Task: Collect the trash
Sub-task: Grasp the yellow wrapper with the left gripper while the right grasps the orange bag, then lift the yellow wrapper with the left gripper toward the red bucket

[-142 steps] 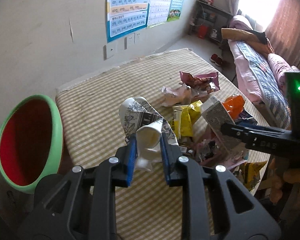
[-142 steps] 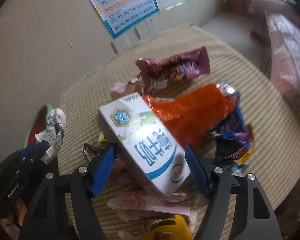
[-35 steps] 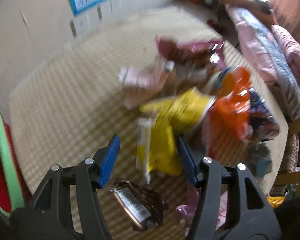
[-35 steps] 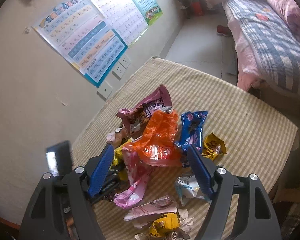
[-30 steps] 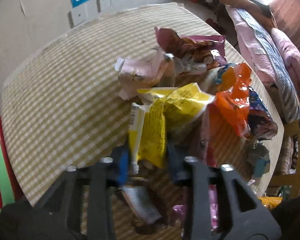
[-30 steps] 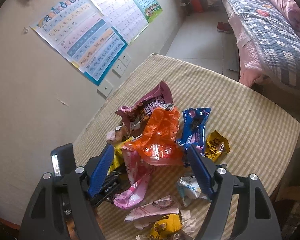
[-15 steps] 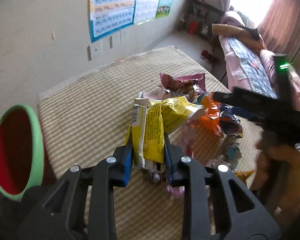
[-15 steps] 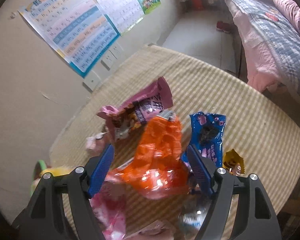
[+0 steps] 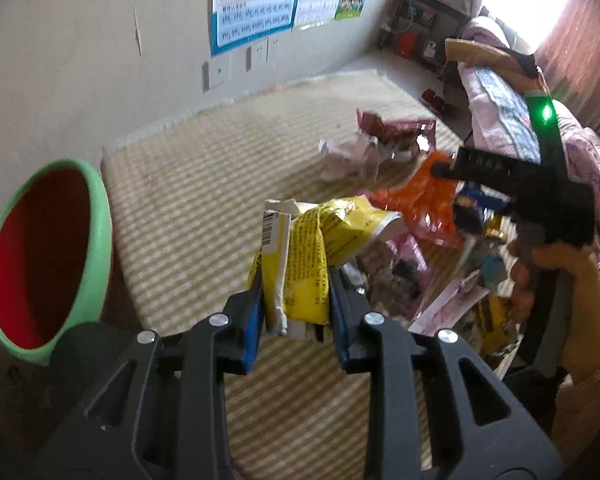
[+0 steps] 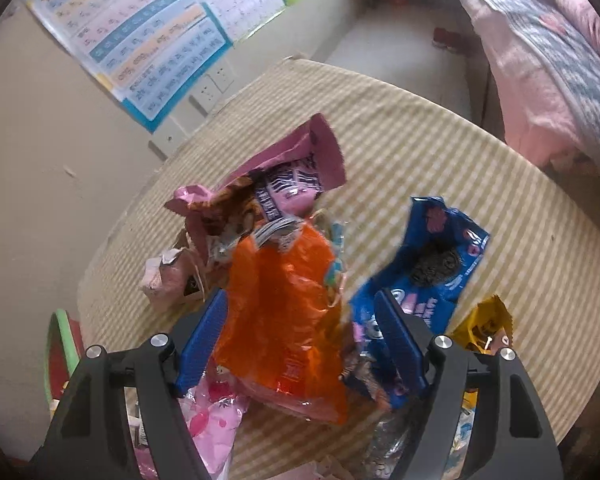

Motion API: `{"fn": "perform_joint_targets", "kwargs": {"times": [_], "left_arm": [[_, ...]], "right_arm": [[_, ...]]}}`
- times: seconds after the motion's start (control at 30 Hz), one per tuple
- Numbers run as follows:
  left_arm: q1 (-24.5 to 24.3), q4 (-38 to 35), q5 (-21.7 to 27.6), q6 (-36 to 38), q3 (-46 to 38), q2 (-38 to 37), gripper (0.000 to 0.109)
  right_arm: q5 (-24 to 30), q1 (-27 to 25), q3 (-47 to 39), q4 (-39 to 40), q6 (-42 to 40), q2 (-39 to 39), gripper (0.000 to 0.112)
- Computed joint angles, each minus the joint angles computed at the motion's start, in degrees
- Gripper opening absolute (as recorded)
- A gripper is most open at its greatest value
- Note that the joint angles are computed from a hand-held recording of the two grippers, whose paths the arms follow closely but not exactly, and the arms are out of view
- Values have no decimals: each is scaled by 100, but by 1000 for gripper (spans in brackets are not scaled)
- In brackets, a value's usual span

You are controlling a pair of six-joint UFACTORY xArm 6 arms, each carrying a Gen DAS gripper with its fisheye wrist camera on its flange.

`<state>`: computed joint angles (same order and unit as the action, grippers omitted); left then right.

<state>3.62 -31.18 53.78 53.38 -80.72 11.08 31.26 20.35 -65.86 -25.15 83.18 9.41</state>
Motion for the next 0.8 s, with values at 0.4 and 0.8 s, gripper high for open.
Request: {"fn": "perform_joint_targets", "kwargs": {"times": [0.4, 0.8], "left_arm": [[98, 2, 30, -1, 33, 35, 45], [22, 351, 16, -296, -139, 417, 48]], "right_arm": [[29, 84, -243, -68, -157, 151, 41], [-355, 244, 164, -1125, 998, -602, 40]]}}
